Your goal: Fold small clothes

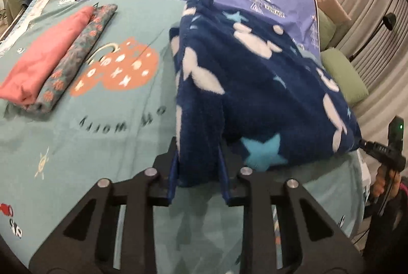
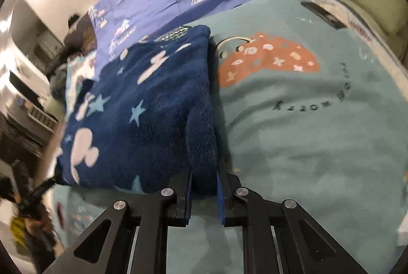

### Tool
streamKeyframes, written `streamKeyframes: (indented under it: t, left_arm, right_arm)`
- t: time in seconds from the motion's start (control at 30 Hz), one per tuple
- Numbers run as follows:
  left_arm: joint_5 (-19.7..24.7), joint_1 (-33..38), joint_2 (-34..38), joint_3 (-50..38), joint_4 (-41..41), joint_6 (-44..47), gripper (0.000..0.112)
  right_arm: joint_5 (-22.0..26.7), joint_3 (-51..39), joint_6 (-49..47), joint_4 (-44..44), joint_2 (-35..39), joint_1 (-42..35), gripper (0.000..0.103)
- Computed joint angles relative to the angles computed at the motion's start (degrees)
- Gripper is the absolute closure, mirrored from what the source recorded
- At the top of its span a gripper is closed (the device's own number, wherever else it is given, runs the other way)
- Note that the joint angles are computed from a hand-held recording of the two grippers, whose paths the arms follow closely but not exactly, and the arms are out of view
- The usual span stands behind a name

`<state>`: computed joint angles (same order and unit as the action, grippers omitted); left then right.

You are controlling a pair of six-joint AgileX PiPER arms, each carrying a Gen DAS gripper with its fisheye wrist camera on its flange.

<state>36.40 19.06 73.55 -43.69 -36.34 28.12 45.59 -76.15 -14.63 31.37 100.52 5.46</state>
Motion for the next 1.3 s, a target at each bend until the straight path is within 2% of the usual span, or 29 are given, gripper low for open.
streamKeyframes:
  t: [0.07, 0.13, 0.2, 0.27, 0.3, 0.33, 0.37, 0.4, 0.47, 0.53, 0.6, 0.67, 0.7, 0.73, 0.77, 0.83, 0.93, 1.0, 1.17, 1.23, 1.27, 1.3]
  left_arm:
    - [1.2, 3.3, -1.0, 2.2, -5.0, 5.1, 0.083]
    - [4.0, 7.4, -2.0, 3.3, -9.5, 8.2, 0.083]
    - [6.1, 9.5, -3.6, 4.0, -9.7, 7.3, 0.082]
    - [7.2, 9.7, -6.9, 4.8, -5.8, 3.6, 0.082]
    - [7.9, 9.5, -7.7, 5.1, -5.5, 3.5, 0.077]
    - [9.9, 9.9, -8.1, 5.1, -6.4, 4.8, 0.063]
    - [13.3, 10.8, -7.4, 5.1, -9.5, 7.8, 0.055]
    - [14.8, 11.0, -6.7, 5.1, -11.4, 9.5, 0.044]
    - [15.1, 9.5, -4.4, 5.3, -16.4, 12.1, 0.041]
    - [11.7, 6.8, -1.8, 4.7, -18.8, 10.9, 0.039]
    - [9.0, 5.6, 2.7, 3.1, -22.4, 10.5, 0.039]
    - [11.0, 8.4, 7.8, 1.7, -29.2, 11.3, 0.039]
    - [11.7, 9.3, 8.4, 1.8, -31.4, 11.9, 0.044]
    - [11.9, 10.8, 8.5, 2.1, -33.2, 12.1, 0.071]
    - [11.8, 11.5, 8.4, 2.1, -33.4, 12.6, 0.083]
    - [16.0, 15.0, 7.7, 3.0, -35.0, 15.1, 0.096]
    - [15.8, 14.9, 1.6, 4.5, -31.8, 14.1, 0.1]
    - [16.4, 14.3, -3.9, 5.7, -29.4, 13.1, 0.1]
    - [27.3, 16.4, -16.5, 7.3, -23.4, 12.3, 0.1]
    - [28.7, 14.7, -20.8, 8.5, -18.4, 10.3, 0.099]
    - [27.9, 12.9, -21.9, 9.1, -15.6, 8.8, 0.098]
    - [26.5, 10.5, -22.8, 10.0, -11.3, 6.6, 0.098]
  right_arm:
    - [1.0, -0.2, 1.9, -2.1, 0.8, -0.2, 0.085]
    - [0.8, 1.6, 1.1, -0.5, 0.3, -1.6, 0.076]
    - [0.6, 5.0, -0.2, 2.2, -2.3, -3.3, 0.073]
    - [1.4, 7.8, -3.6, 5.3, -4.7, -4.9, 0.067]
    - [2.1, 9.4, -6.1, 7.7, -5.8, -5.7, 0.058]
    - [2.9, 10.8, -8.6, 10.5, -6.6, -6.3, 0.05]
    - [4.2, 11.7, -11.3, 13.8, -6.7, -6.9, 0.048]
    - [5.7, 12.0, -13.8, 17.3, -6.0, -7.4, 0.042]
    - [7.6, 11.5, -16.1, 23.1, -3.2, -7.3, 0.033]
    - [6.7, 9.7, -15.2, 26.1, 0.2, -6.1, 0.029]
    - [6.1, 7.0, -13.9, 29.8, 4.3, -5.4, 0.029]
    - [5.6, 5.2, -12.3, 33.4, 6.8, -5.2, 0.03]
    - [4.8, 4.4, -10.5, 34.5, 7.7, -5.1, 0.049]
    - [3.8, 3.1, -7.8, 33.6, 8.2, -4.7, 0.081]
    - [4.1, 0.7, -5.2, 30.3, 8.9, -4.1, 0.081]
    - [3.5, -1.1, -1.6, 25.1, 7.8, -2.9, 0.085]
    - [0.7, -1.7, 1.3, 15.4, 2.8, 0.2, 0.088]
    - [1.0, -1.3, 1.4, 13.3, 0.1, 0.5, 0.089]
    - [5.9, 3.1, -0.1, 10.7, -8.0, -4.5, 0.089]
    - [9.2, 5.3, -1.8, 9.6, -9.6, -6.9, 0.085]
    - [11.4, 5.9, -2.0, 7.2, -9.7, -7.5, 0.084]
    - [12.2, 7.1, -0.6, 3.3, -9.9, -7.3, 0.078]
